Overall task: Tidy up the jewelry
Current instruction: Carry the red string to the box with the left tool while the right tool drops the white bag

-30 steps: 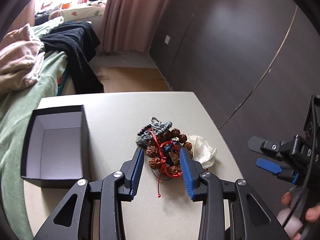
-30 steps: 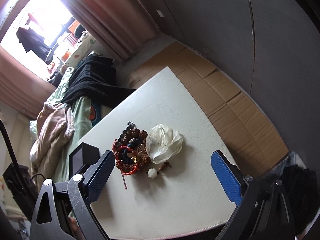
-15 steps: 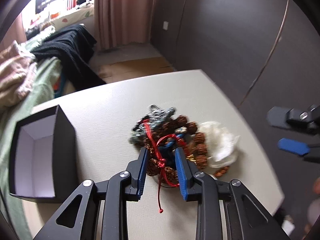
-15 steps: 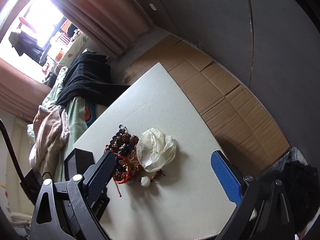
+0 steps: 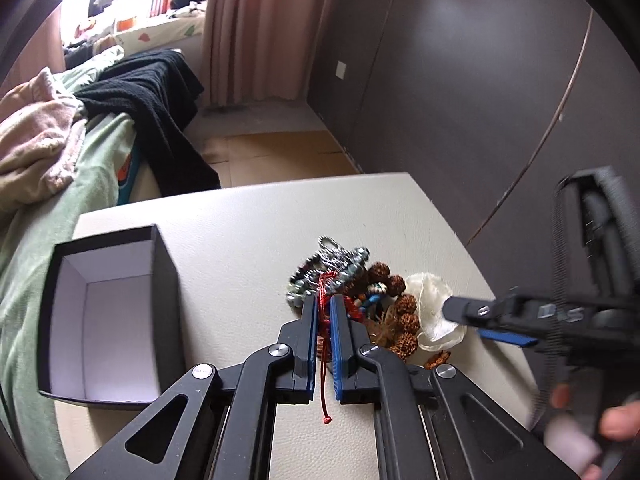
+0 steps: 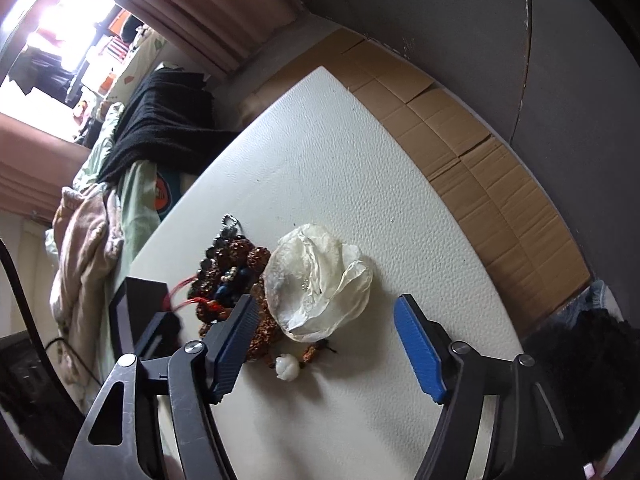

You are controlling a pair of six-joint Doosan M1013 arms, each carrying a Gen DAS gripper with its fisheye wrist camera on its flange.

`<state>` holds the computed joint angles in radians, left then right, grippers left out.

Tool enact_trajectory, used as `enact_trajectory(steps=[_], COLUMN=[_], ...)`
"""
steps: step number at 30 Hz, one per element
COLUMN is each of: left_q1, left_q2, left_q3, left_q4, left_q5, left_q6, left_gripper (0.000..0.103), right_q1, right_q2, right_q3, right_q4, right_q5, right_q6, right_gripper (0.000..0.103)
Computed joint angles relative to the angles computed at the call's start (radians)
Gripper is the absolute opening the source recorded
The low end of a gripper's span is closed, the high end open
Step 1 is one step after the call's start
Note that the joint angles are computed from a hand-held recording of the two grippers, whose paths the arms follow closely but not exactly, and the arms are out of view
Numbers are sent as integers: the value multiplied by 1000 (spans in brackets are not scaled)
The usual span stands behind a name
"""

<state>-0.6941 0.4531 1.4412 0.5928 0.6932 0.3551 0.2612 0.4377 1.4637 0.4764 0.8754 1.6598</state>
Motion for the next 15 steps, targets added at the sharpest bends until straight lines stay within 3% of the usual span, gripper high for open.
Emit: enact_trajectory(steps=[3, 4, 5, 6, 7, 15], left_q1=[2, 1, 0, 0, 0, 5], left_q2=[-21, -28, -35, -40, -48, -103], left_q3=[22, 29, 36, 42, 49, 109], left_q4=[23, 35, 49, 57, 69, 161], left_q5=[-19, -20, -21, -22, -25, -46], left_q6=[-40, -55, -70, -81, -96, -221], left_gripper=[6, 6, 6, 6, 6, 6], right_q1=[11, 17, 20, 22, 21, 34], right_q2=[19, 19, 19, 22, 25, -28], right_q3=[-18, -21, -23, -28, -30, 21], right_q4=[-53, -76, -92, -95, -73, 23], right_q5=[7, -6, -15, -9, 1, -120], right_q6=[28, 40, 44, 41, 29, -79], right_gripper=[58, 48, 25, 12, 7, 5])
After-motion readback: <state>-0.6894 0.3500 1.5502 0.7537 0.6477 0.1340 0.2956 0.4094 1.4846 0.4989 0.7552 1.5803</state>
